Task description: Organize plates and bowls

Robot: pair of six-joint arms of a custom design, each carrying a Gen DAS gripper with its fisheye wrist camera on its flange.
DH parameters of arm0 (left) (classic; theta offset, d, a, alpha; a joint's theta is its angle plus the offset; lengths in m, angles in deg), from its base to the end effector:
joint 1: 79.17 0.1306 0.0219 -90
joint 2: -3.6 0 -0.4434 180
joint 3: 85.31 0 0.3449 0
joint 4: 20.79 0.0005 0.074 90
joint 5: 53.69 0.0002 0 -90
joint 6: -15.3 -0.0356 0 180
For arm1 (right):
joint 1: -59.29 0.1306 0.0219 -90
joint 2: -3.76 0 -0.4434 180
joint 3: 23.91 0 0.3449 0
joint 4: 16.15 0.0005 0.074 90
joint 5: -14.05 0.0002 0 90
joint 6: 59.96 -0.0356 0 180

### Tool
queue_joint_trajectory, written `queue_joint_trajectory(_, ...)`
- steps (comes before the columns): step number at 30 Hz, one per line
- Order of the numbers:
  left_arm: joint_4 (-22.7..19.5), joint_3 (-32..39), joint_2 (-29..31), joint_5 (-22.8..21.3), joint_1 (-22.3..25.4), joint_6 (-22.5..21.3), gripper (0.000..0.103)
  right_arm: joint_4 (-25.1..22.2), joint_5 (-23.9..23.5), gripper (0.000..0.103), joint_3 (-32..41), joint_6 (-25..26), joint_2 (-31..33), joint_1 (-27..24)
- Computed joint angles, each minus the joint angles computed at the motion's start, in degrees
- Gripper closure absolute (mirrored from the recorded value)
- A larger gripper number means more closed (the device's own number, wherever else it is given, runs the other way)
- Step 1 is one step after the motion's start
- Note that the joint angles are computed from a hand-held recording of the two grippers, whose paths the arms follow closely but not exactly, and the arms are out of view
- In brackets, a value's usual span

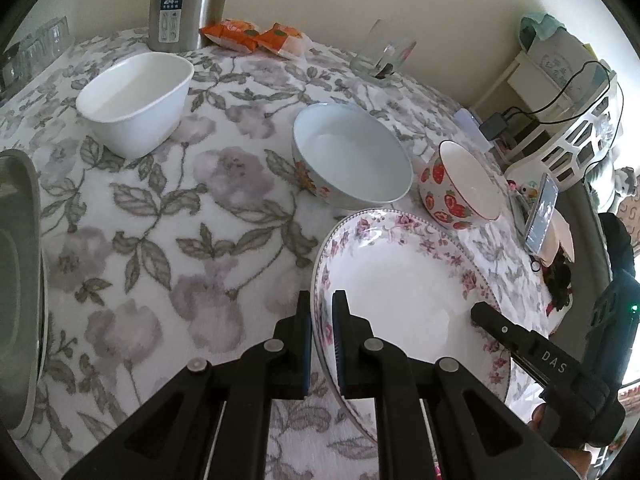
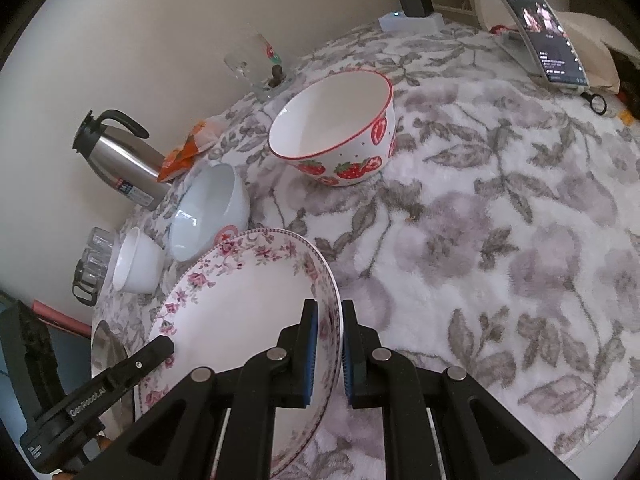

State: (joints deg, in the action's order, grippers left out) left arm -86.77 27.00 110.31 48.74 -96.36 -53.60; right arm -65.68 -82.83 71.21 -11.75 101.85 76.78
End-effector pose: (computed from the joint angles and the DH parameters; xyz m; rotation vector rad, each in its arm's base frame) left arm 0.5194 -0.1692 0.4943 -0.0143 2.6794 -0.5078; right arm 0.4711 0.1524 0.4648 0.4901 2.5259 0.5663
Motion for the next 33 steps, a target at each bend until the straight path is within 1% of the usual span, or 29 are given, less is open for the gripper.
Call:
queue_joint_trajectory(5,0.0,-0.4,-1.3,-0.6,-0.1,0.1,0.094,0.1,1.2,0.091,0.0,-0.2,-1.0,0.7)
queue_joint_trajectory(14,2.8,-1.4,-4.4,-1.5,0.4,-0.1,0.094,2.1,3.3,0.091,0.9,0.5,-2.4,2.2)
queue_joint_trajectory(19,3.9,-2.0,-5.5,-0.4,1.8,1.2,0.094,3.1,4.1,0.091,2.1,1.1,-2.4,3.4)
queue_joint_trajectory(24,5.6,-3.0,-7.2,-0.5,3.5,1.5,0.094,3.6,4.7,0.091,3.9,1.9,-1.9,5.1)
queue_joint_trajectory(29,6.9,-4.4,-8.9,-0.4,5.5,1.6,0.094,3.4,5.1,0.091,6.1,2.3,-0.7,7.1)
queue_joint_trajectory(33,7.6,-5.8,-10.2,0.8,7.8,2.0,0.094,3.2,5.0,0.091,7.7,2.7,0.5,8.7)
